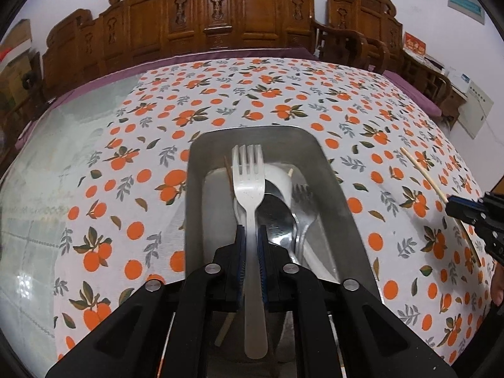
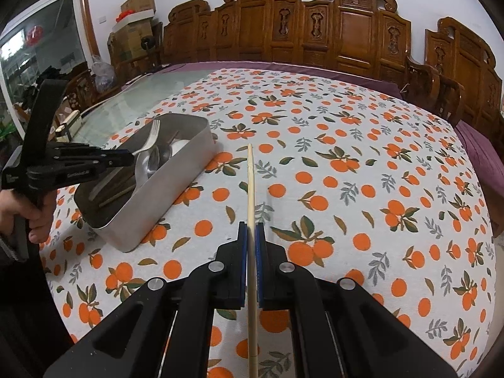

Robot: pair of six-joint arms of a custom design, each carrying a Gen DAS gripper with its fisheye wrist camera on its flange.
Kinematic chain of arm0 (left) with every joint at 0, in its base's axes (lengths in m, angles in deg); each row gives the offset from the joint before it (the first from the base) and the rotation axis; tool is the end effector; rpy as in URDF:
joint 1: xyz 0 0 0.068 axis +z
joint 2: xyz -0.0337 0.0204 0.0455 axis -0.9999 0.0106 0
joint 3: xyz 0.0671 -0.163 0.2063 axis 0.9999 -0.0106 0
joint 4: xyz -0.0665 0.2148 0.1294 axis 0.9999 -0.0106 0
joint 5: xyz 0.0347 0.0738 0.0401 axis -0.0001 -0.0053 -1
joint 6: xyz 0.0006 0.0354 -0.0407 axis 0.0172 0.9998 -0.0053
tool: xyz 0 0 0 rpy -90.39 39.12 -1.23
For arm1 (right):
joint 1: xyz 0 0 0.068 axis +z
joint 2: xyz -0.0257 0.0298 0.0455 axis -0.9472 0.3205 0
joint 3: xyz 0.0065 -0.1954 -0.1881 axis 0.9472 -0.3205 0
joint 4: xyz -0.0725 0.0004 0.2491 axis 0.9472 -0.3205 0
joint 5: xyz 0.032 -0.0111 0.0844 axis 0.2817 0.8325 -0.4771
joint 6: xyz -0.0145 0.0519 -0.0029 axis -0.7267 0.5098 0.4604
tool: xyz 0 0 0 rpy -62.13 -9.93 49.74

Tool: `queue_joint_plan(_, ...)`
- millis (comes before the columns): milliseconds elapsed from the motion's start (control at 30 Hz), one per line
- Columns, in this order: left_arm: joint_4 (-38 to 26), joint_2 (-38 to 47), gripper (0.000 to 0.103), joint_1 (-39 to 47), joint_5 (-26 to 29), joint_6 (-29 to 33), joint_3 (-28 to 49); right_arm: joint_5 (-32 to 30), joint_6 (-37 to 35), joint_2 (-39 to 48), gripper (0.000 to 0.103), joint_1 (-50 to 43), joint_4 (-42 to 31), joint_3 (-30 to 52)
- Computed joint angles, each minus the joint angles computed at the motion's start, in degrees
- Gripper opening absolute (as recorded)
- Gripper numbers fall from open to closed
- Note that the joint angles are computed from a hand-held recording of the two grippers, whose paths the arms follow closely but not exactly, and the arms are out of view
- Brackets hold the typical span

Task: Organize utensils
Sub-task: 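Lower the fork into the steel tray and open the left tool while the right carries its chopstick, then lower the bamboo chopstick into the steel tray and open the right tool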

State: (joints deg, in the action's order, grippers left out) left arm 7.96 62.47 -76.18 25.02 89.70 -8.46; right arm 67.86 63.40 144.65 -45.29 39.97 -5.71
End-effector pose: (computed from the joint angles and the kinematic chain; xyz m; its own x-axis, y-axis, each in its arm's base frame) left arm 0.3617 0.0692 0.0979 -0.6891 0.4199 -0.5906 0.5306 0.8475 -0.0165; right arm 0.2500 0.1155 0.0853 -0.7506 0.0034 -0.6608 -0.0878 0.9906 0.1049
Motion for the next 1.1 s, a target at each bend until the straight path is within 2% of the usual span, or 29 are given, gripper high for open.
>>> queue_joint_plan(33, -0.2, 0.2, 0.024, 0.1, -0.1, -0.1, 0.4, -0.1, 0.0, 0.2, 0.006, 0.1, 0.0, 0.2)
queue_joint_plan(100, 0.2, -0.2, 0.031, 0.4, 0.1, -0.3, 0.2, -0.1, 0.3, 0.4, 0.006, 0.4, -0.1, 0.3)
queue_joint_plan(167, 0.0, -0.8, 0.033, 0.9, 0.7, -0.2, 0.3, -0.1, 0.8, 0.3, 0.006, 0.9, -0.2, 0.4)
queue_joint_plan(233, 0.0, -1.5, 0.040, 1.2, 1.2, -0.3, 0.2, 0.2, 1.5, -0.1, 0.006, 1.5, -0.5, 0.5)
queue_joint_plan(367, -0.2, -2.5, 0.046, 2.1, 2.2, -0.3, 0.6, -0.1, 2.6, -1.2, 0.006, 2.2, -1.2, 1.2)
queue_joint_plan(533, 0.3, -3.5, 0.063, 3.2, 3.0, -0.2, 0.8, 0.1, 3.4, -1.5, 0.006, 3.6, -4.1, 4.4)
queue_joint_plan(667, -1.4, -3.4, 0.065, 4.4, 4.1, 0.6, 2.2, 0.5, 4.0, -0.7, 0.006, 5.2, -5.9, 7.6)
queue_joint_plan(800, -2.4, -3.2, 0.074, 5.4, 5.2, 1.0, 3.4, 0.4, 5.0, 1.5, 0.006, 6.6, -6.9, 11.4)
queue_joint_plan(900, -3.1, -2.6, 0.088, 6.1, 6.1, 0.5, 4.4, 0.0, 5.8, 3.5, 0.006, 7.4, -7.2, 14.4)
queue_joint_plan(1100, -3.6, -1.7, 0.092, 7.2, 7.0, -0.4, 6.5, -0.4, 7.8, 8.0, 0.006, 8.9, -8.6, 20.9)
